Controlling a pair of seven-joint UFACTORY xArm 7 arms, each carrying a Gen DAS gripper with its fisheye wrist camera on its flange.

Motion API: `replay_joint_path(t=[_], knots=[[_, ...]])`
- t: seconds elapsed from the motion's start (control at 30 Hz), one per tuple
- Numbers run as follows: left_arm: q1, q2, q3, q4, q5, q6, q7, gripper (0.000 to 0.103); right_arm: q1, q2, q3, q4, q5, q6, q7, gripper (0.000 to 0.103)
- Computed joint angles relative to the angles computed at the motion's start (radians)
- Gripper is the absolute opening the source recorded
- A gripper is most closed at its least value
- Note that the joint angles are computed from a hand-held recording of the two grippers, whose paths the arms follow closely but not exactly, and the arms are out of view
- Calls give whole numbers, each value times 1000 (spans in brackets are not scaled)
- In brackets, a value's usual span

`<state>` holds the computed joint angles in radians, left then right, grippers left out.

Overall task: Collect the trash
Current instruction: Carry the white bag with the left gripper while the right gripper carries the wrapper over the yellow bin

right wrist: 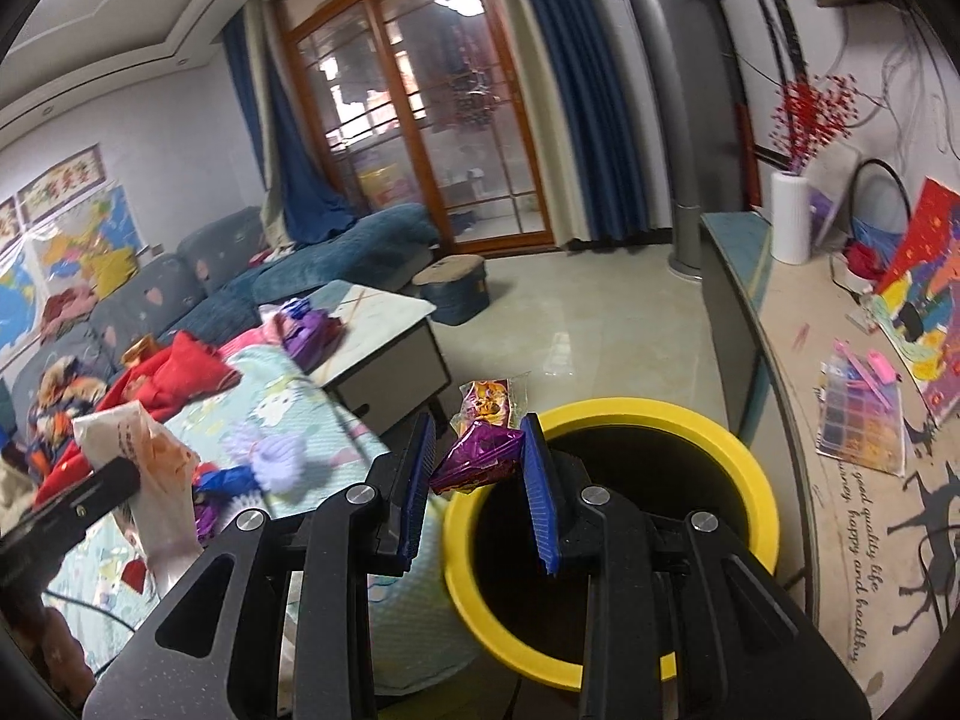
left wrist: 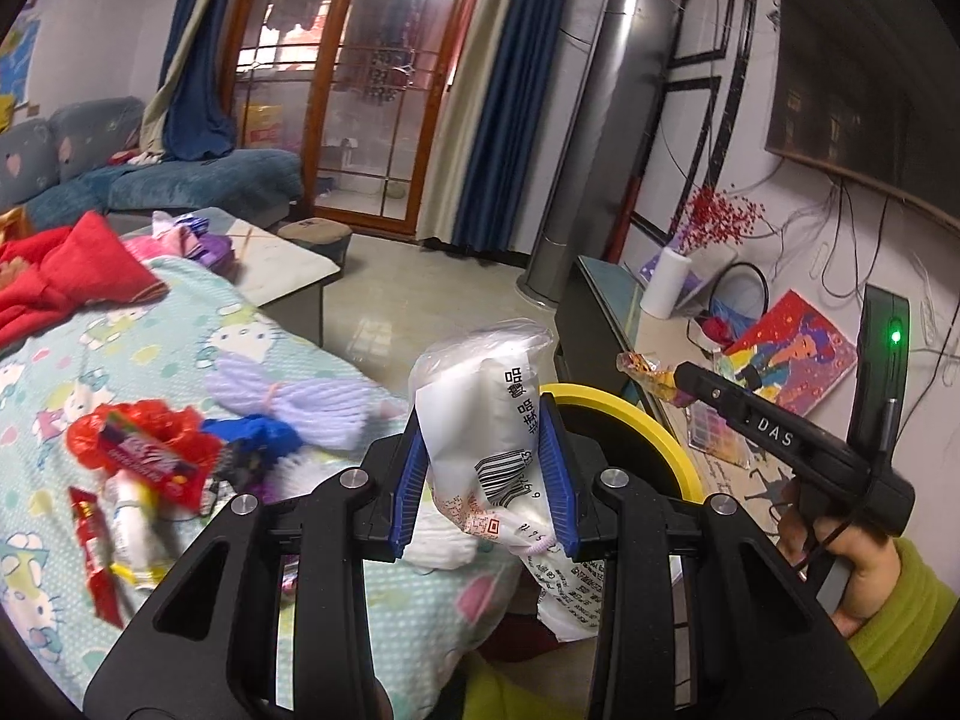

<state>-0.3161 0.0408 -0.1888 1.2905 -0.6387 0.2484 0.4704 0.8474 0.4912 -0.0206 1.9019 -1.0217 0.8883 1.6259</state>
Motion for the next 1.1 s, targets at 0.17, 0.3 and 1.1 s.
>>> replay_joint_path(t=[0.17, 0.3, 1.1], knots=[[-22, 48, -12, 29, 125, -33, -87, 28, -15, -64, 6, -93, -26, 7, 72, 28], [-42, 95, -18, 62, 245, -51, -185, 28, -49, -102, 28, -149, -35, -5, 114, 28], [-166, 326, 44, 250, 708, -51, -541, 30, -187, -182, 92, -345, 67, -110, 183, 28]])
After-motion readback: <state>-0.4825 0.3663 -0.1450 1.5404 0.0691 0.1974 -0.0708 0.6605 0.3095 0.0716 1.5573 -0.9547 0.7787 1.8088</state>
